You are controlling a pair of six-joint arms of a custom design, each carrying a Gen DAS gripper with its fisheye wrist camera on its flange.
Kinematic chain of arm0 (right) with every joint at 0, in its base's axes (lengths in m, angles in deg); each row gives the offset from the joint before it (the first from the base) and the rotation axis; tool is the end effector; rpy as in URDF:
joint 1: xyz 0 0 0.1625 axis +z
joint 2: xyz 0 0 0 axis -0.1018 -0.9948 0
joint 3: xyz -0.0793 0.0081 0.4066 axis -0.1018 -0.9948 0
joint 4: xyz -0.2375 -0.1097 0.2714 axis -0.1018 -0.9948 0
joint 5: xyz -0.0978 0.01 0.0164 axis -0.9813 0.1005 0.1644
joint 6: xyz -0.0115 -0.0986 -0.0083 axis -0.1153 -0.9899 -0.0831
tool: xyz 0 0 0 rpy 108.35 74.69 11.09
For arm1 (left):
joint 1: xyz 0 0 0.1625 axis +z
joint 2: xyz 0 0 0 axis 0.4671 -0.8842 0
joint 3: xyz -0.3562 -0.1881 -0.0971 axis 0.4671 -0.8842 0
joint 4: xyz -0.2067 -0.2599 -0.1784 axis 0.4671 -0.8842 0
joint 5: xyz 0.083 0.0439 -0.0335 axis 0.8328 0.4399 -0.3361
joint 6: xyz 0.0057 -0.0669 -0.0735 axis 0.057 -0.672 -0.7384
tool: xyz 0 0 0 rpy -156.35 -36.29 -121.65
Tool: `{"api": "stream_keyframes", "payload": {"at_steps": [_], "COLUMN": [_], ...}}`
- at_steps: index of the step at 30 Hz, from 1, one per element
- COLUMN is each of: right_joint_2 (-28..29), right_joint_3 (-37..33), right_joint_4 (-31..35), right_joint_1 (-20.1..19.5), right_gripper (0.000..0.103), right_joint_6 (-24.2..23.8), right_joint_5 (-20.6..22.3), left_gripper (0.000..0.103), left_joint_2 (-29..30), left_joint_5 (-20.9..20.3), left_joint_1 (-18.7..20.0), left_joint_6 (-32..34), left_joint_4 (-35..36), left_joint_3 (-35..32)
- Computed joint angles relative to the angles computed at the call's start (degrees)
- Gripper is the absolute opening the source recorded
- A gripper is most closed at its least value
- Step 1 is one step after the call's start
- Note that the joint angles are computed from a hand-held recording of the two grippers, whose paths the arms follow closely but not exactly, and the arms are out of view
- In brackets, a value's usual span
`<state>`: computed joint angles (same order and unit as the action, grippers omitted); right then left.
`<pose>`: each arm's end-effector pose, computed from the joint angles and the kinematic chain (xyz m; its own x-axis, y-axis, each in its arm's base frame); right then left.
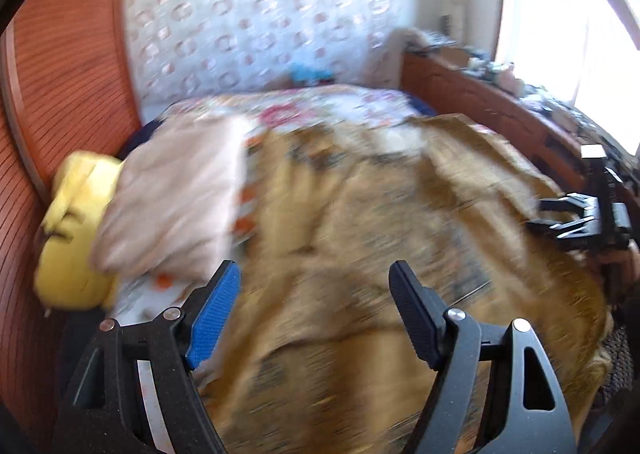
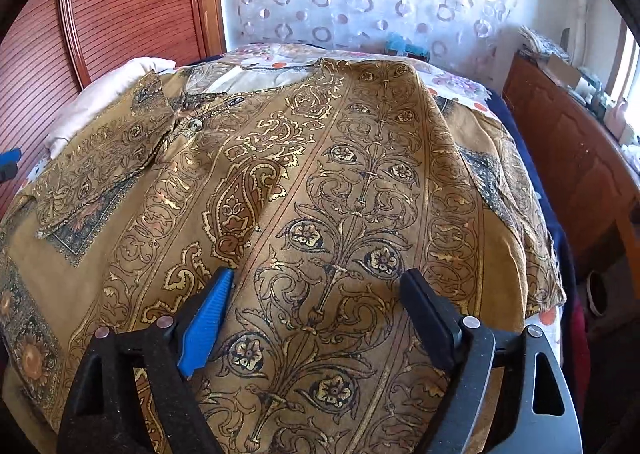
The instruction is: Fold small clothes
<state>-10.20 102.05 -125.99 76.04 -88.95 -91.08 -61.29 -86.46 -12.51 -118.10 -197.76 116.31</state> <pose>-0.0235 -0.4283 0.3401 -0.6091 -0.4455 0.6561 -0.7215 0.6548 -0.2253 -0.3142 -0.3089 0.0333 -0.7476 0.0950 -0.6573 0.5420 0.6593 -0.5212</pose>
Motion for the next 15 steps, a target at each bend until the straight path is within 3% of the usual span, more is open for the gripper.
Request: {"api": "stream_keyframes", "payload": {"at_steps": [4,6,11,15], "right_joint_2": [0.0,-2.71,-8.21,-8.13], "right_joint_3": [-0.13,-0.65,-3.81,-10.23], "right_joint_4": [-0.51,3.32,7.5,12.43], "right_joint_1": [-0.28,-2.25,-8.57,-12.89], "right_gripper": [0.086,0.086,0.086,0.08], "right_joint_6": [-0.24,0.47,2.27,6.08], "right_joint_5": [1.28,5.46,13.15,14.45], "left_gripper": [0.078,0.078,0.078,0.078], "left_joint_2": [7.53,10.61,15.53,16.96], "left_joint_5": [-2.3,-3.96,-7.46,-8.5], "left_joint_1": [2.4,3.66,6.08,6.59], "left_joint_6": [10.15,13.69,17.64,17.31], "left_joint_4": [-9.45,-11.74,-10.75,-8.37], "left_joint_3": [-6.53,-9.48,-15.04,-17.0]}}
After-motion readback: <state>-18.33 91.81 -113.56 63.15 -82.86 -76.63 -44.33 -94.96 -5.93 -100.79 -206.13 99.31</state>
